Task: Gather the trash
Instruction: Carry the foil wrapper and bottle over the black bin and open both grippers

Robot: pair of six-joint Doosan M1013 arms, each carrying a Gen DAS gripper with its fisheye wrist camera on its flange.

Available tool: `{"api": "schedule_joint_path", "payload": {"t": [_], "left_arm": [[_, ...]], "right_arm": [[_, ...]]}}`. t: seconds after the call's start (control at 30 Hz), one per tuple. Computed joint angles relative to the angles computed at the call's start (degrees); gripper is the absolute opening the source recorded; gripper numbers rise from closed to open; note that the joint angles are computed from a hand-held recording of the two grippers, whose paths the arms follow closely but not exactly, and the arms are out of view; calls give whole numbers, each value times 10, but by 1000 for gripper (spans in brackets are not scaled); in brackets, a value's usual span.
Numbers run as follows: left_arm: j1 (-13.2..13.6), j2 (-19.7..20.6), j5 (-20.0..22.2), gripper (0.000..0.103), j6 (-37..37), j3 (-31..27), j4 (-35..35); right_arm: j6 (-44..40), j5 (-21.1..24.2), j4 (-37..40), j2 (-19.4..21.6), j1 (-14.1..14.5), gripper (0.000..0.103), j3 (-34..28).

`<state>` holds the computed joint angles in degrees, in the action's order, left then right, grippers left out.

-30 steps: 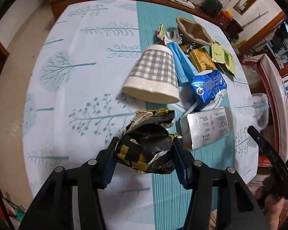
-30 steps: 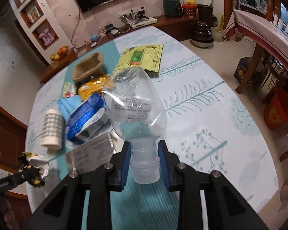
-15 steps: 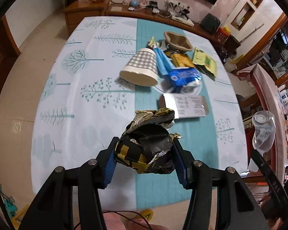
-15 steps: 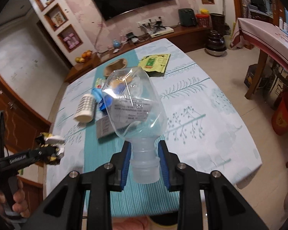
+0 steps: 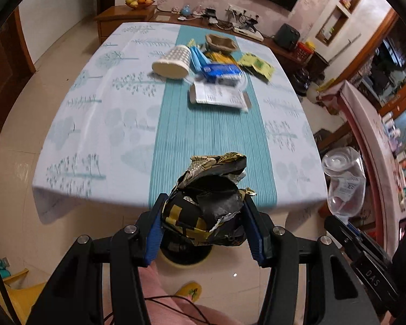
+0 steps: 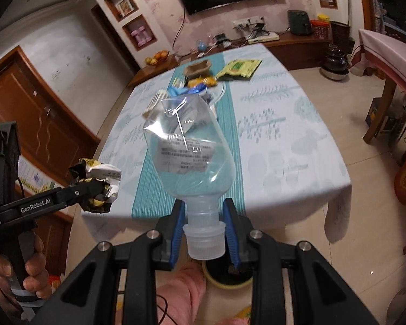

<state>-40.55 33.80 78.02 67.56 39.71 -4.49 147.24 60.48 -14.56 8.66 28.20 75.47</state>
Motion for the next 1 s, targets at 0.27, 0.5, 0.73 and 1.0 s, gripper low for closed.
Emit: {"api": "schedule_joint_path", "payload": {"t": [0.27, 0.5, 0.73, 1.0], "left_arm": [[-11, -29, 1, 51, 33, 56, 5], [-17, -45, -5, 51, 96, 124, -11], [-19, -48, -49, 51, 151, 208, -34], [-14, -19, -119, 52, 166, 277, -47]], "right_arm": [[41, -7, 35, -22, 18, 28, 47], [104, -9, 63, -21, 35, 28, 85], [181, -45, 75, -2, 50, 28, 143], [211, -120, 118, 36, 44, 29, 205]]}}
